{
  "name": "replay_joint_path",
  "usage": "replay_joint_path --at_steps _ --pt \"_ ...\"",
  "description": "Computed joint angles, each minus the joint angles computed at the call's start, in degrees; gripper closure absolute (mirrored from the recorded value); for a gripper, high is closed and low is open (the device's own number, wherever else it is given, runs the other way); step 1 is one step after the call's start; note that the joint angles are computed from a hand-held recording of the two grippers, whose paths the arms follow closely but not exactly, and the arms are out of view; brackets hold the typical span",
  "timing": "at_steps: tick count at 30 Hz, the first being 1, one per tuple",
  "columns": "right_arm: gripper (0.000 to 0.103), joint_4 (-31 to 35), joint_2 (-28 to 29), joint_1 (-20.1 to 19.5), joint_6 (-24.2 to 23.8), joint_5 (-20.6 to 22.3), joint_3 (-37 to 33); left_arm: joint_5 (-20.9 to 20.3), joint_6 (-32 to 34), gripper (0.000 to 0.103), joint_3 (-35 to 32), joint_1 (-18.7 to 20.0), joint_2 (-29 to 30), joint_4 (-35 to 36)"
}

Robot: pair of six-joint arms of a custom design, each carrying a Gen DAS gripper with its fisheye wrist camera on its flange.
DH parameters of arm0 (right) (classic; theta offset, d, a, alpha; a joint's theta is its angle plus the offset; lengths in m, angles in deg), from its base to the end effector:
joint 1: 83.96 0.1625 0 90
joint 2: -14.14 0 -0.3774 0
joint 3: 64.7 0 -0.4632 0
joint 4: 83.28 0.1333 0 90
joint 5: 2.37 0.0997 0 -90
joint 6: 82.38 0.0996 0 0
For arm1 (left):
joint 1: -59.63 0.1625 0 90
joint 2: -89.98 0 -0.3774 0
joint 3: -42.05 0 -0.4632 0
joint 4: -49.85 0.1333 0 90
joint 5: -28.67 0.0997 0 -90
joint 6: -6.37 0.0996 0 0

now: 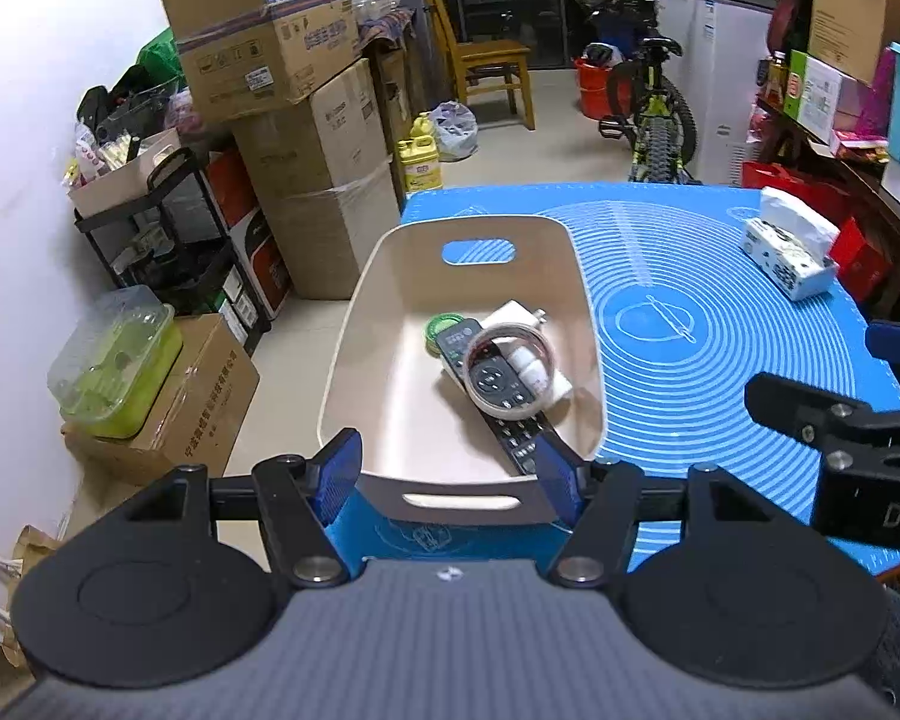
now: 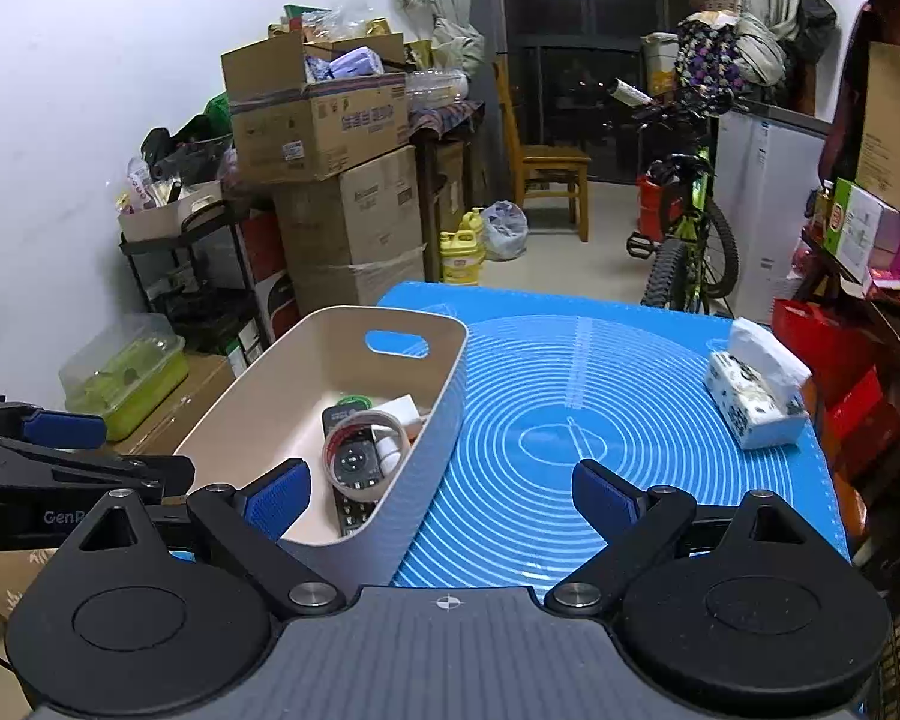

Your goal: Organize rigid objects

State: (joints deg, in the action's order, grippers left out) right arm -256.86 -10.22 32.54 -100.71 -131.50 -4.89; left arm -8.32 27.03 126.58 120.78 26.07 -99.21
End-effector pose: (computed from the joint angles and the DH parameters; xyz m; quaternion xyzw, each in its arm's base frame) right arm 0.4402 -0.7250 0.0722 0.2018 -0.8474 0.4050 0.2776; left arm -0.1585 -0.7288 0.3534 0.2204 0.8289 -0.3239 0.3993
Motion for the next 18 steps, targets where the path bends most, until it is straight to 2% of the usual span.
replay_joint_path --at_steps 8,18 --pt "0.009 -6.15 -4.86 0.22 -1.46 -0.86 8.90 -1.25 -0.10 0.038 5.98 -1.19 -3.08 -2.67" --pt "0.009 -10.36 -9.05 0.15 0.84 -1.40 17.36 -2.11 -1.56 0.038 11.86 -2.00 -6.39 -3.42"
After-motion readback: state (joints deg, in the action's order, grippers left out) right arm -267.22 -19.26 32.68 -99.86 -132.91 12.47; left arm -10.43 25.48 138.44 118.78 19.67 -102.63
